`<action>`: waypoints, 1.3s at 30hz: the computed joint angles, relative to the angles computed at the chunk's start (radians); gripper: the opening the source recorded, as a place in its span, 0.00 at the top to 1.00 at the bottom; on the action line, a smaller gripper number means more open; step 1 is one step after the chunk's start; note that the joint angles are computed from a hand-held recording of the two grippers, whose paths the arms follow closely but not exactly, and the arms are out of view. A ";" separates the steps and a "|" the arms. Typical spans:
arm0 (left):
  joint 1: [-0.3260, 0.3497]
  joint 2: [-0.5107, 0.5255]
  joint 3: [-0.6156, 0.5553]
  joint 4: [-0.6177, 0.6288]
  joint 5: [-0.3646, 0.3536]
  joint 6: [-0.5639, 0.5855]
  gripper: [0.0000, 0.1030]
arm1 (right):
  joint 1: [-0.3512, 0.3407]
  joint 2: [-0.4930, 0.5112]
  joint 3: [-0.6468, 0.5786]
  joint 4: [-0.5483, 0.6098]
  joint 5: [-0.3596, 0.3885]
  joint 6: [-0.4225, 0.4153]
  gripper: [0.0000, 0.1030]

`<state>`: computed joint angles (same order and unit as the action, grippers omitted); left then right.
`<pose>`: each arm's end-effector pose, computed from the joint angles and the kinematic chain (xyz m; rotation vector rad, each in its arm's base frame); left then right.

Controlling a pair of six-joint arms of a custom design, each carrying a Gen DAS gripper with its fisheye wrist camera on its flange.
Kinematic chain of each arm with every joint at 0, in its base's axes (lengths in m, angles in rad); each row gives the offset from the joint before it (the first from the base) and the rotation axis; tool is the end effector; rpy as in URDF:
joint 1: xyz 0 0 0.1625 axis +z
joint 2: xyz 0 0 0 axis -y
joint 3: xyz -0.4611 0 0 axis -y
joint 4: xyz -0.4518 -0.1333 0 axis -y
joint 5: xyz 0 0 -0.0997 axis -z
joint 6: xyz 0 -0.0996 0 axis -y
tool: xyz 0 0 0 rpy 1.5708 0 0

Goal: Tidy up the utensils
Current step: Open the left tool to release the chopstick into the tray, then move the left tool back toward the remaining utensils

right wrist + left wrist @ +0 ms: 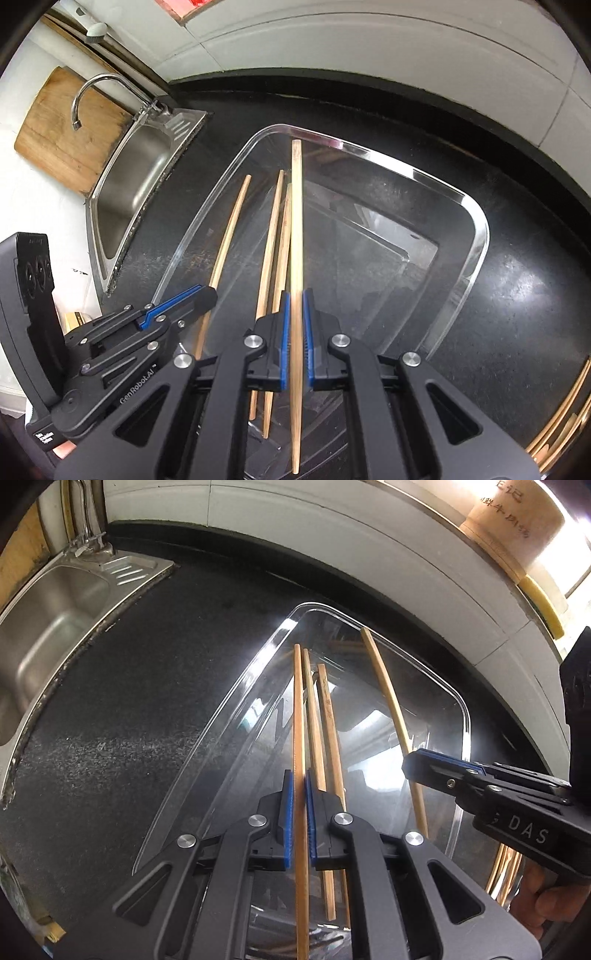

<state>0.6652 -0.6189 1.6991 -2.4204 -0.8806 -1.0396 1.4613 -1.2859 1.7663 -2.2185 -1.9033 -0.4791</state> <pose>-0.4041 -0.5670 -0.0661 -0.0637 2.5094 -0.5815 0.0298 -0.6514 0.3200 0.4714 -2.7344 0.0876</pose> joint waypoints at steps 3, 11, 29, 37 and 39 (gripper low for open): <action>0.010 0.003 0.000 -0.015 -0.010 0.006 0.94 | 0.002 0.016 -0.013 0.002 -0.002 0.000 0.93; 0.012 -0.017 0.012 -0.030 -0.021 0.021 0.79 | -0.006 0.013 -0.051 0.015 0.012 0.029 0.59; -0.140 -0.144 0.103 0.026 0.145 -0.081 0.08 | 0.009 -0.254 0.064 -0.061 0.105 0.000 0.22; -0.211 -0.112 0.075 0.035 0.132 -0.024 0.08 | -0.013 -0.425 0.175 -0.115 0.117 0.009 0.22; -0.224 -0.084 0.055 0.011 0.112 0.012 0.08 | -0.040 -0.480 0.200 -0.126 0.112 0.010 0.22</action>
